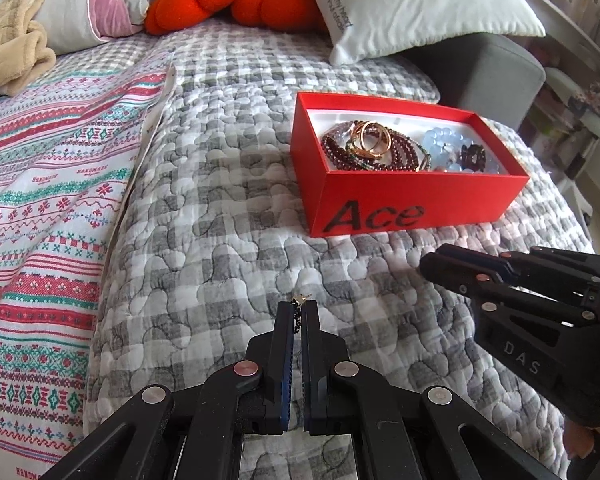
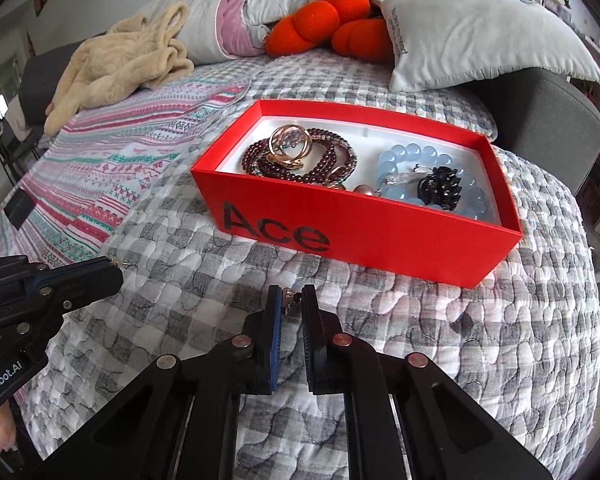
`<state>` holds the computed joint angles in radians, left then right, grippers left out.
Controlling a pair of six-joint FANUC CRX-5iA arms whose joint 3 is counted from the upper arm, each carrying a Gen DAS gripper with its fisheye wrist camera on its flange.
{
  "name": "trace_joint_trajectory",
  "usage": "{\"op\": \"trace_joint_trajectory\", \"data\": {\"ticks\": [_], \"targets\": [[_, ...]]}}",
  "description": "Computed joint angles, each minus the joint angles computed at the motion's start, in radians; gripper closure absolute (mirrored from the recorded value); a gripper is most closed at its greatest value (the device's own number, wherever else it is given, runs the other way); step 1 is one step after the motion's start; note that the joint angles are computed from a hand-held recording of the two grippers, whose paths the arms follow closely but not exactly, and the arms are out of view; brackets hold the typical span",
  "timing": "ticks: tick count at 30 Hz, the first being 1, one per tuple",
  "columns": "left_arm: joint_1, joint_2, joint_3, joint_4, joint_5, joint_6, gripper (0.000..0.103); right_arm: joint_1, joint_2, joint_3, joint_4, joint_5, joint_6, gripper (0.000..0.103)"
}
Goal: Organize jewelry
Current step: 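Carry both gold earrings over the red box and lower them inside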
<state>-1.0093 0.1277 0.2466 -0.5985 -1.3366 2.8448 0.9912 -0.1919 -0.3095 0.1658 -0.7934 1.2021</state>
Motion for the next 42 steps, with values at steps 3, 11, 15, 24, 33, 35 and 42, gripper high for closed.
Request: {"op": "trace_joint_trajectory", "data": {"ticks": [3, 11, 15, 24, 33, 35, 42], "targets": [[0.001, 0.006, 0.015, -0.009, 0.003, 0.001, 0.103, -0.029, -0.02, 0.007, -0.017, -0.012, 0.017, 0.093], [0.001, 0.017, 0.057, -0.055, 0.029, 0.022, 0.103, -0.119, -0.066, 0.042, -0.087, -0.01, 0.052, 0.093], [0.007, 0.028, 0.077, -0.075, 0.053, 0.027, 0.103, -0.16, -0.069, 0.06, -0.117, -0.01, 0.069, 0.093], [0.033, 0.07, 0.118, -0.095, 0.1, 0.006, 0.103, -0.196, -0.066, 0.082, -0.15, -0.01, 0.097, 0.093], [0.053, 0.123, 0.159, -0.099, 0.085, -0.02, 0.103, -0.209, -0.057, 0.089, -0.156, -0.016, 0.104, 0.093], [0.061, 0.126, 0.161, -0.086, 0.083, -0.027, 0.089, -0.209, -0.054, 0.09, -0.155, -0.017, 0.104, 0.093], [0.037, 0.123, 0.178, -0.104, 0.025, -0.014, 0.066, -0.208, -0.039, 0.104, -0.162, -0.013, 0.113, 0.093]]}}
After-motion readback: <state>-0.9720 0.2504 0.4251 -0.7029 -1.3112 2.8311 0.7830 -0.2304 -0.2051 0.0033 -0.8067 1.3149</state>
